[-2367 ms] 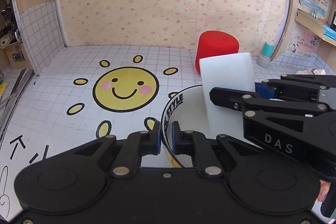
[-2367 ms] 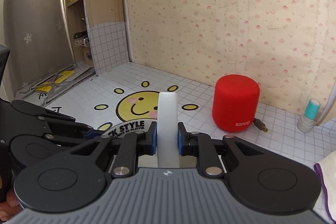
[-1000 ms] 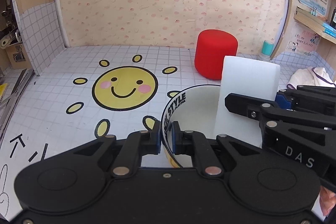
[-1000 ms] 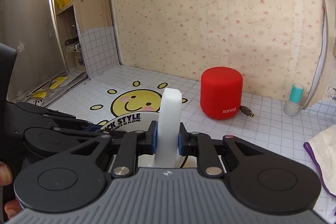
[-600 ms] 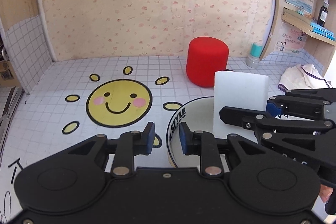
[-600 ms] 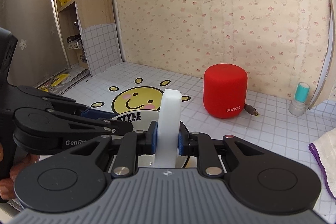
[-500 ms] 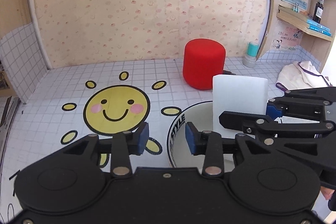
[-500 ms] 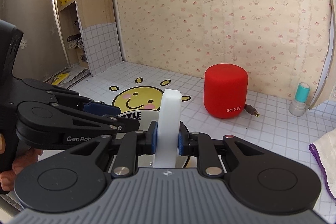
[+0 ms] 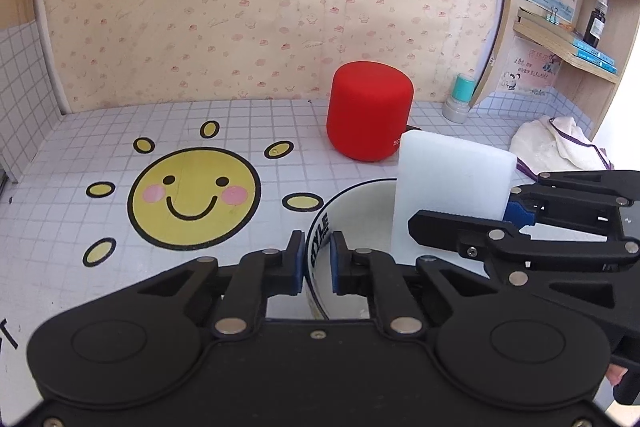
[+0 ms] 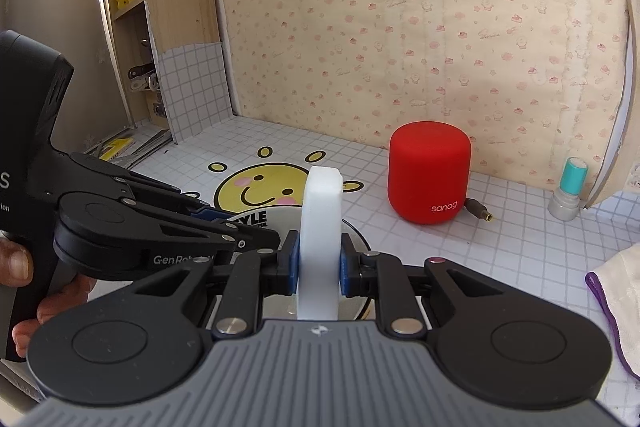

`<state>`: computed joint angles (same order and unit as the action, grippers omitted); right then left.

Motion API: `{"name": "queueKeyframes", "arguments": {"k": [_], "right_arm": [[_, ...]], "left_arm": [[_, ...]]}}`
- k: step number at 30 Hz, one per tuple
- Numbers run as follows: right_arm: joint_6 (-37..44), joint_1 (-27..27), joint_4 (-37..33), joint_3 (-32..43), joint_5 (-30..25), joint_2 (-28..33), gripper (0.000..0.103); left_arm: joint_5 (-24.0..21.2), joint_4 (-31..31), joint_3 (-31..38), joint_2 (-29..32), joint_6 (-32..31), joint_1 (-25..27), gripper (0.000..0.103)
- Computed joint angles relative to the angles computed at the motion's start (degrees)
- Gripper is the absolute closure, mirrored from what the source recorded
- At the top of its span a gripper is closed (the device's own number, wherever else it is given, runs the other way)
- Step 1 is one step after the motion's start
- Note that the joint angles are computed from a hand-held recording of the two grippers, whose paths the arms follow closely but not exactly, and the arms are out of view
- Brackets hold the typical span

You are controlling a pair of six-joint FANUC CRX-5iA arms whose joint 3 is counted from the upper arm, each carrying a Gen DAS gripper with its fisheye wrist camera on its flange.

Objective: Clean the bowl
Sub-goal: 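Sweep the sponge around the bowl interior toward the rim with the right gripper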

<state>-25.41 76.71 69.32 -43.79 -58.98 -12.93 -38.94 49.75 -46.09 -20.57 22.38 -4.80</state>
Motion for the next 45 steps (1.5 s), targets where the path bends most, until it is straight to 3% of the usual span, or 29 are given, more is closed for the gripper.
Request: {"name": "queueKeyframes", "arguments": {"k": [9, 14, 19, 21, 30, 36, 41, 45], "right_arm": [[-0.15, 2.14, 0.10, -0.08, -2.99, -0.30, 0.082], [0.58, 1.84, -0.27, -0.10, -2.22, -0.48, 0.082], [1.89, 1.01, 0.35, 0.21, -1.40, 0.21, 0.082], [2.26, 0.20, 1.06, 0.06, -0.14, 0.29, 0.082], [2.57, -8.41, 6.95, -2.36, 14.97, -2.25, 0.083], [0.41, -17.41, 15.68, -6.06, 30.60, -6.11, 0.083], [4.63, -17.79, 14.32, -4.93, 31.71, -5.29, 0.083], [8.23, -12.11, 6.86, -2.81, 22.95, -4.08, 0.083]], "left_arm": [[1.65, -8.08, 0.07, -3.30, 13.65, 0.18, 0.092], [0.00, -12.10, 1.13, -4.19, 19.87, 0.94, 0.092], [1.88, -14.59, 0.44, -5.75, 24.56, 0.18, 0.092], [1.94, -14.65, 0.39, -5.85, 24.52, 0.16, 0.092], [1.88, -12.88, -0.22, -5.91, 21.87, 0.55, 0.092], [2.04, -10.98, -1.00, -6.10, 18.49, 0.67, 0.092], [1.30, -10.28, -0.98, -5.87, 16.90, 1.18, 0.091], [2.05, -10.61, -1.20, -6.21, 17.64, 0.68, 0.091]]}}
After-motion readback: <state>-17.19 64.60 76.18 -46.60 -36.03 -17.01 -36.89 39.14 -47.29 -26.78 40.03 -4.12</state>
